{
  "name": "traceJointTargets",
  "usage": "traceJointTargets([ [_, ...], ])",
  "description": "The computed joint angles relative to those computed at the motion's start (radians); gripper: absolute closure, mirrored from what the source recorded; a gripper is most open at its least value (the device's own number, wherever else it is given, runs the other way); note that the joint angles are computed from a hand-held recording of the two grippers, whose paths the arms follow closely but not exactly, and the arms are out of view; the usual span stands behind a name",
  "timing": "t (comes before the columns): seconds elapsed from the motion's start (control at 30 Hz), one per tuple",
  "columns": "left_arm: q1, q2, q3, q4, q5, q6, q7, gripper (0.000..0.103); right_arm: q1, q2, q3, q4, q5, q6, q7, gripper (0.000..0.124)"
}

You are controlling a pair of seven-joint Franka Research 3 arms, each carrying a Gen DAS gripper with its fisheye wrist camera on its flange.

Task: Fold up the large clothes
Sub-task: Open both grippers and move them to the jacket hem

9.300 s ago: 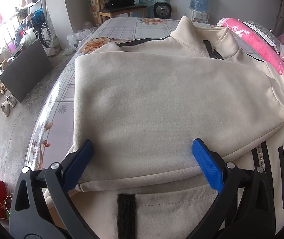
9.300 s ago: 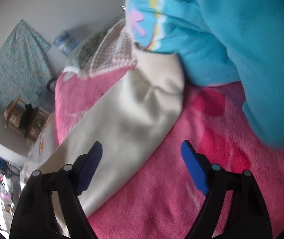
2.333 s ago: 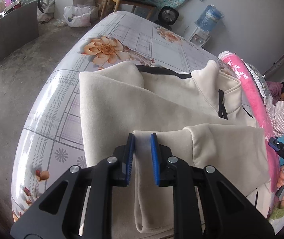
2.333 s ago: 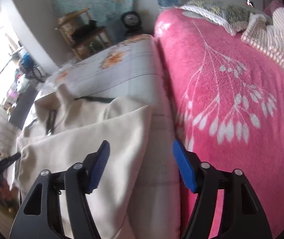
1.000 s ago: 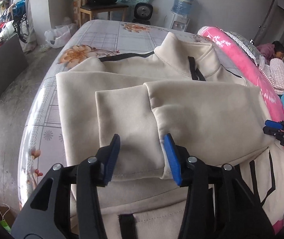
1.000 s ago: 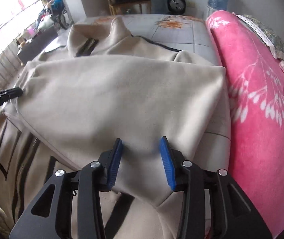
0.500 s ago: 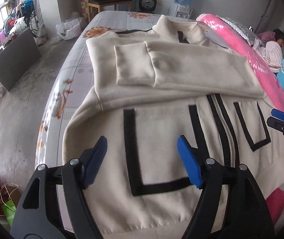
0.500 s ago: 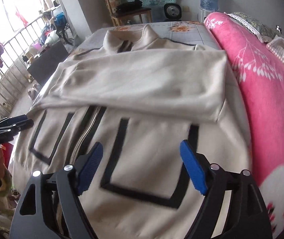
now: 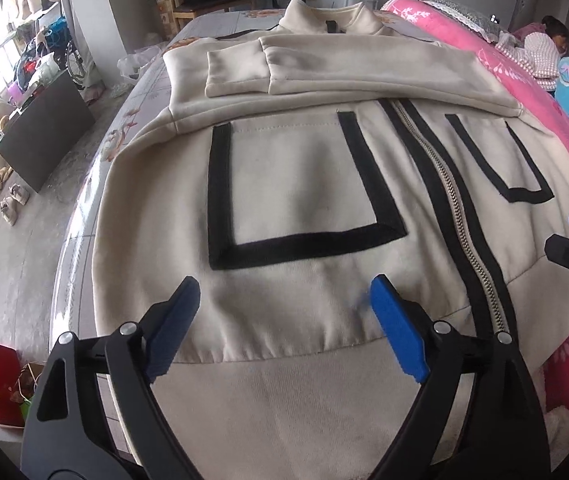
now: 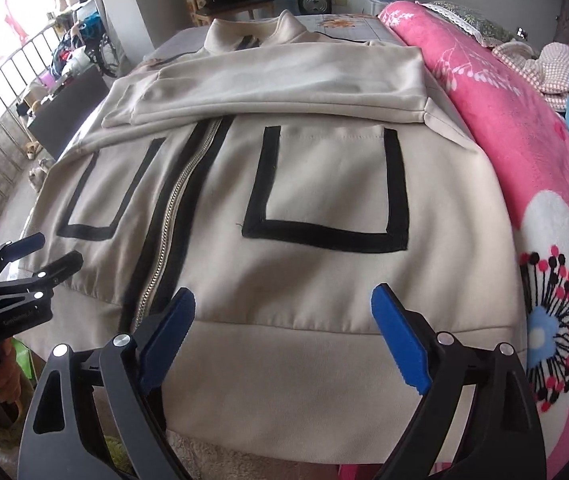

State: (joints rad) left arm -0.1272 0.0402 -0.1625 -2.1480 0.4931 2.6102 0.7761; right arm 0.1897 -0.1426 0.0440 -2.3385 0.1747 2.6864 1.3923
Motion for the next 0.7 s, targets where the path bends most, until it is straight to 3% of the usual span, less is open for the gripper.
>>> traceJointTargets([
  [0.2, 0.007, 0.008, 0.007, -0.009, -0.014, 0.016, -0.040, 0.014, -0.002, 0.044, 0.017, 0.006, -0.087, 0.046, 0.052, 0.033],
  [0.4, 0.009, -0.001, 0.009, -0.025, 0.012, 0.037, -0.064, 0.013, 0.013, 0.081, 0.011, 0.007, -0.079, 0.083, 0.069, 0.028],
  [0.5, 0.019, -0.044, 0.014, -0.077, 0.018, 0.088, -0.097, 0.013, 0.022, 0.082, 0.001, 0.000, -0.010, 0.098, 0.032, 0.027],
  [0.6, 0.040, -0.109, 0.011, -0.146, 0.128, 0.121, -0.199, 0.013, 0.023, 0.078, 0.003, -0.013, -0.007, 0.120, 0.025, 0.027],
  [0.7, 0.067, -0.190, 0.008, -0.240, 0.156, 0.159, -0.257, 0.013, 0.025, 0.080, 0.003, -0.015, 0.007, 0.131, 0.016, 0.027],
])
